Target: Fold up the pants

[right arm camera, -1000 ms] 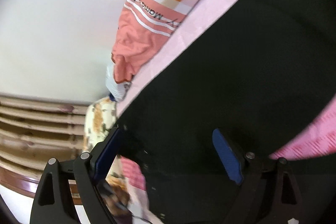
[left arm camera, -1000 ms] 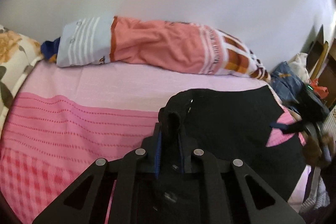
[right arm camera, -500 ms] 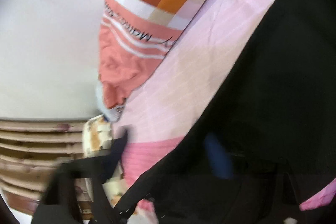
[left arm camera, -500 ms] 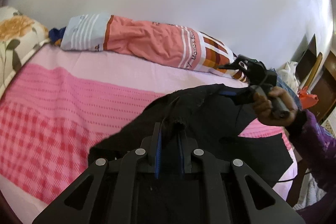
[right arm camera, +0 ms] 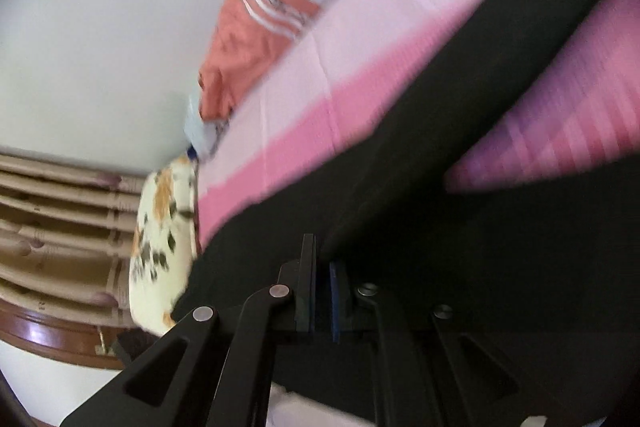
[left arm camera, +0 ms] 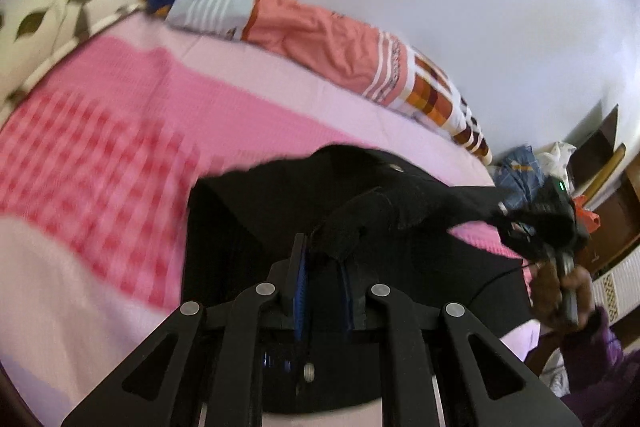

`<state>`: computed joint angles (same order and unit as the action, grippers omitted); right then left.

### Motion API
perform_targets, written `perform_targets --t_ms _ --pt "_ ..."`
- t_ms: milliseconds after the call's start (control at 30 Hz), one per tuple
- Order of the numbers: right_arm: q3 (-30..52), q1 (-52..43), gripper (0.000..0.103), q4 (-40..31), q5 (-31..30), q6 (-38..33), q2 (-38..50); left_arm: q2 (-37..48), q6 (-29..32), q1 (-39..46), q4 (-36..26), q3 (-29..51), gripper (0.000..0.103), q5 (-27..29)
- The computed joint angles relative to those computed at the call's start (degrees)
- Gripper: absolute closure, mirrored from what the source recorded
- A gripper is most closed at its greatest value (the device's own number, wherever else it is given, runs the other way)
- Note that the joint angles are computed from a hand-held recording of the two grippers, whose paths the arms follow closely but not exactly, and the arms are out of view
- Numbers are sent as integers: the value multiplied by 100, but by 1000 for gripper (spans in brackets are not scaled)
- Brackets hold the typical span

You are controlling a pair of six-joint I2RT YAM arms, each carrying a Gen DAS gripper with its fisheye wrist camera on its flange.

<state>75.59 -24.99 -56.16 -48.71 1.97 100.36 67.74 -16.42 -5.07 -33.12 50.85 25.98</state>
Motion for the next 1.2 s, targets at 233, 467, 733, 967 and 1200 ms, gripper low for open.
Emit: perform_targets --t_ms 233,467,733,967,1200 --pt "-1947 -175 98 -284 70 -732 -674 -1103 -282 -59 -652 -943 87 -290" --pt "-2538 16 96 -207 -101 -1296 -782 -2115 -307 53 -1580 -1484 87 -1255" --pt "-637 -2828 75 -955 -574 -2781 161 -2244 -784 -977 -1938 -418 49 -2126" --pt "2526 -4171 65 -1425 -1259 -1775 2670 -178 -1305 -3125 -282 308 40 -2426" --pt "4289 -4210 53 -1471 -1146 -1149 3740 1345 -1703 -3562 751 522 40 -2026"
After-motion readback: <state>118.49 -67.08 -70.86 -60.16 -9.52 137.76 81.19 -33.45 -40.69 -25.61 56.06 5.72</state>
